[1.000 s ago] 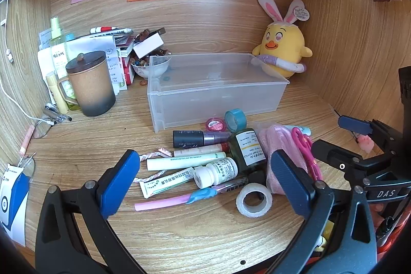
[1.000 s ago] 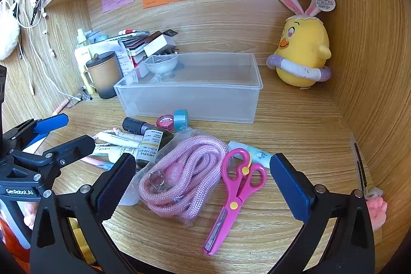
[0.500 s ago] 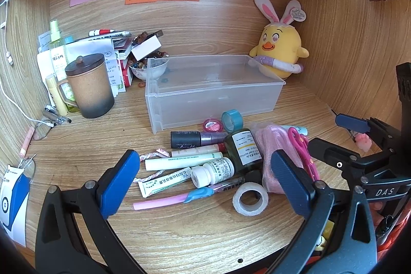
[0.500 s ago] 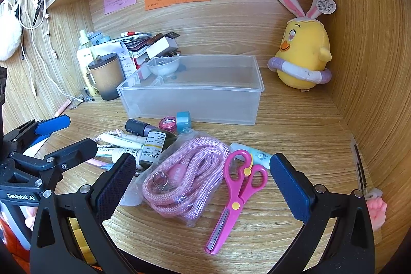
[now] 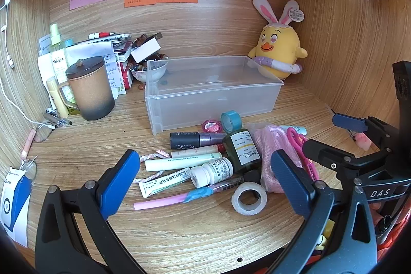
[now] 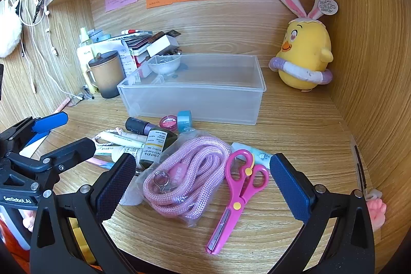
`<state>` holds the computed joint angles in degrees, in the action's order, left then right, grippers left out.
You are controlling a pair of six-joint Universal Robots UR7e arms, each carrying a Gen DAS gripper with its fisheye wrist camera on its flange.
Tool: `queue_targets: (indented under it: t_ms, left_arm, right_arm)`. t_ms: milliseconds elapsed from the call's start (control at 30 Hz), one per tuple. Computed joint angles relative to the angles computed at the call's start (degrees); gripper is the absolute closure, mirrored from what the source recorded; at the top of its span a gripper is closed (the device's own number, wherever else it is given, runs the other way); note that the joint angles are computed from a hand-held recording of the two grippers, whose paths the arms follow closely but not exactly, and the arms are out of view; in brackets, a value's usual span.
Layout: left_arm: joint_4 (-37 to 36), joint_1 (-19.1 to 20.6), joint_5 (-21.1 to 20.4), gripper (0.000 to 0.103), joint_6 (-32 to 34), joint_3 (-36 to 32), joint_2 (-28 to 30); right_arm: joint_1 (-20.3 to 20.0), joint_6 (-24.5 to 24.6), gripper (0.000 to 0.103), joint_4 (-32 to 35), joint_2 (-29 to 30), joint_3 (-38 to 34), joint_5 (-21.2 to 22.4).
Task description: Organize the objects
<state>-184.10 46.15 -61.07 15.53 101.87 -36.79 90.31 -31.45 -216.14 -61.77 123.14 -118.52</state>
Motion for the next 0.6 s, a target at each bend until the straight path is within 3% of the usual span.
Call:
queue_targets:
  t_ms: [600]
  left_arm:
    - [1.19,0.34,-1.44,0.000,0.49,-0.10,-0.25]
  right_arm:
    - [-0.07,0.43,0.000,0.78,-0.03,-0.13,0.32]
